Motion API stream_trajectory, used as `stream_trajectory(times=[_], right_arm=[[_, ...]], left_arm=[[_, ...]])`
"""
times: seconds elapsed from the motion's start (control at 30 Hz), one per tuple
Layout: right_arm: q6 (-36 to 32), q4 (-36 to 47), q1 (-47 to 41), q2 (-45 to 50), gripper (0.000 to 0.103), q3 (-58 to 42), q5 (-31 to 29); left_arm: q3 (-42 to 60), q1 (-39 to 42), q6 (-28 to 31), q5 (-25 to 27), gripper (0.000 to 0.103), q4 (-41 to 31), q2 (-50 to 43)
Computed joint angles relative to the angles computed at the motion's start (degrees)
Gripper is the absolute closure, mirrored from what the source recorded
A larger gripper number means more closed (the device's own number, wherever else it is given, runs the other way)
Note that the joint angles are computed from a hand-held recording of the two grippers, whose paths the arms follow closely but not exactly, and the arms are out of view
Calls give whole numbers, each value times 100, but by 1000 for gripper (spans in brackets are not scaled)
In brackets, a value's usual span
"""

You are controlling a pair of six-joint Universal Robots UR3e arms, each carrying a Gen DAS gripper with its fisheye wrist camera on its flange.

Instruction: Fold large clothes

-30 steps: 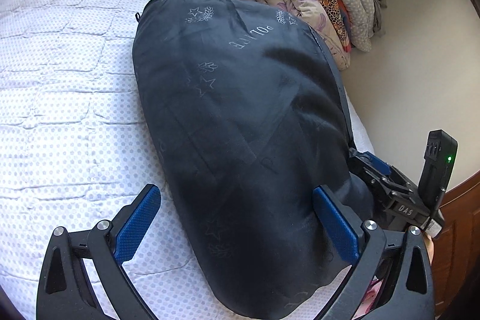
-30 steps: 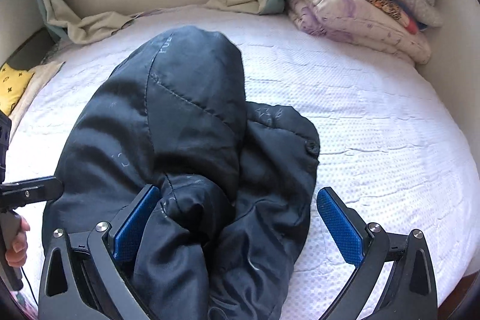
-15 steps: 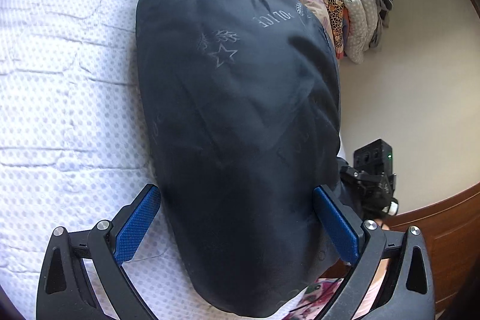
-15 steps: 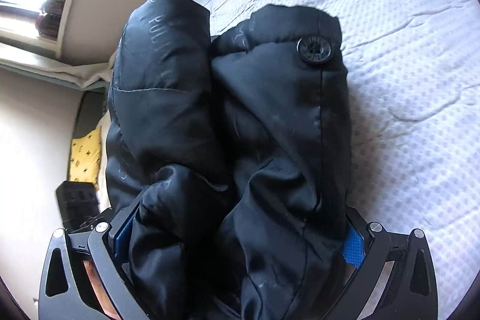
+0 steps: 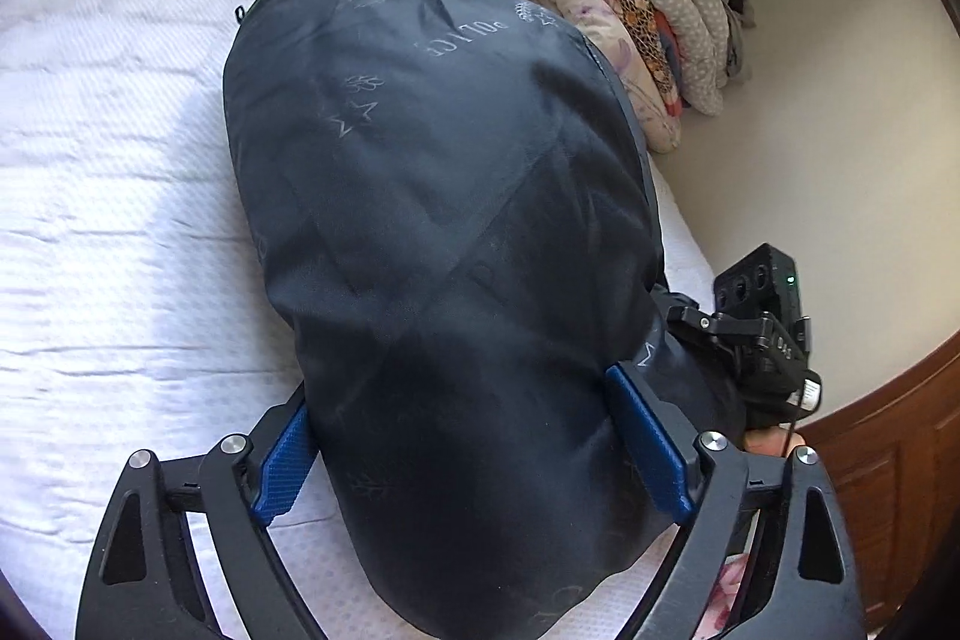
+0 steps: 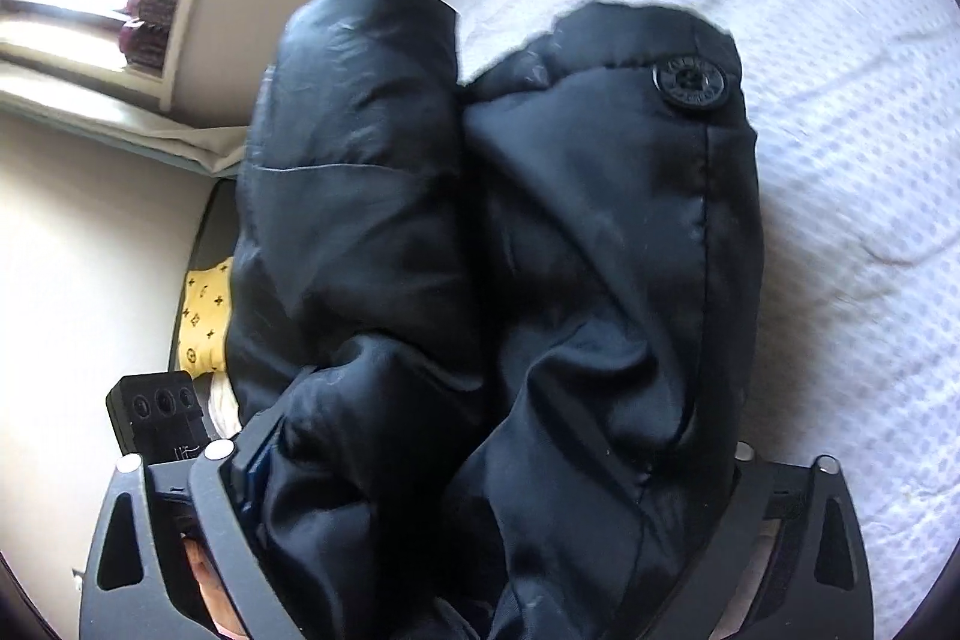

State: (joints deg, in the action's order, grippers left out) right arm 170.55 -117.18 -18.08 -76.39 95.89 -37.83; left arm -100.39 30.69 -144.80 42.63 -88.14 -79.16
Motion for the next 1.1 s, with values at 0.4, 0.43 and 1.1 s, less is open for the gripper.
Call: stream_trajectory(times=[0.4,0.43,1.1], right_arm=[[862,-859,1195,915,10,-697,545],[945,-924,1339,987,10,-802,495],[638,-47,1584,845,0,-1434,-103]], left_arm=[[771,1770,1226,335,11,-1445,596],[814,1878,1294,356,11,-1527,544],[44,3058,2012,657,7,-1423,1025]])
